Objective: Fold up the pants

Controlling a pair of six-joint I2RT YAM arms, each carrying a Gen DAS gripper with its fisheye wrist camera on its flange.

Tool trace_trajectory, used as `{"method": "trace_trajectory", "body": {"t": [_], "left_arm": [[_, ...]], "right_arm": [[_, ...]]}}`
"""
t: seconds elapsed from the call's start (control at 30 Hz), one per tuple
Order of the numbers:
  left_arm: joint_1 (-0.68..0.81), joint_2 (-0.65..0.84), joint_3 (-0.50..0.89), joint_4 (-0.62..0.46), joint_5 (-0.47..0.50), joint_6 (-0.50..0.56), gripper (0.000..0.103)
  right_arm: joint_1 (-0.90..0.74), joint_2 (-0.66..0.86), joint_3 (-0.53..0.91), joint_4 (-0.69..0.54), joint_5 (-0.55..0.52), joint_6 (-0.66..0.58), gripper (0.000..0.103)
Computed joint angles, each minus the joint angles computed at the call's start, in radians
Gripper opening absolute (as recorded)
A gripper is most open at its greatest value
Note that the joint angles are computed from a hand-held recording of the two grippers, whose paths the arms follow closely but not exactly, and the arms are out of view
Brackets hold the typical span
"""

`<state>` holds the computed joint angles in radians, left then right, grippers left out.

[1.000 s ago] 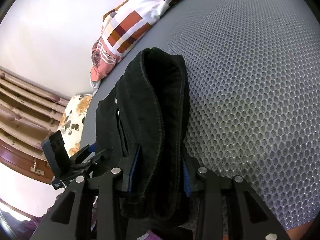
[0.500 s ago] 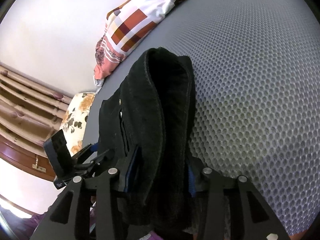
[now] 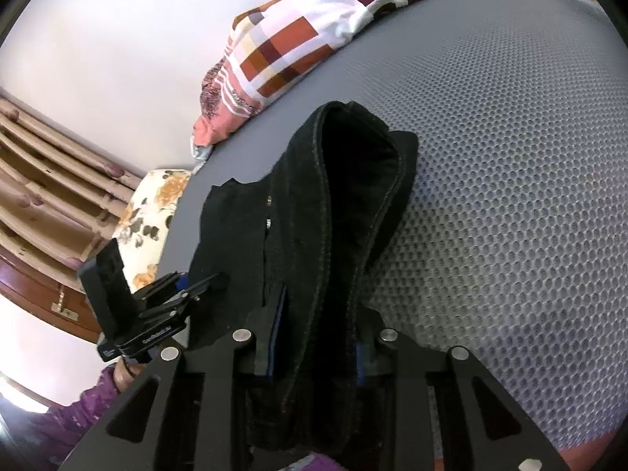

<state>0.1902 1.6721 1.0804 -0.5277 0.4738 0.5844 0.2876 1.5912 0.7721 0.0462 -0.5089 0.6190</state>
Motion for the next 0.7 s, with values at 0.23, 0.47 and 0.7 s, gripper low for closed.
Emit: {"method": "trace_trajectory", "body": {"t": [0.23, 0.47, 0.7], "left_arm": [[0.023, -0.025, 0.007, -0.024, -0.002, 0.033, 0.028], [0.073, -0.020, 0.038, -0.050, 0.009, 0.061, 0.025], [0.151, 0.022, 0.126, -0.086, 0.035, 0.066, 0.024]], "right_arm": [[0.019, -0.011, -0.001, 0.038, -0.017, 0.055, 0.025], [0.062, 0.016, 0.060, 0.032, -0.018, 0.070, 0.025], [0.126, 0.094, 0.174, 0.008, -0.007, 0.066, 0.025]]}}
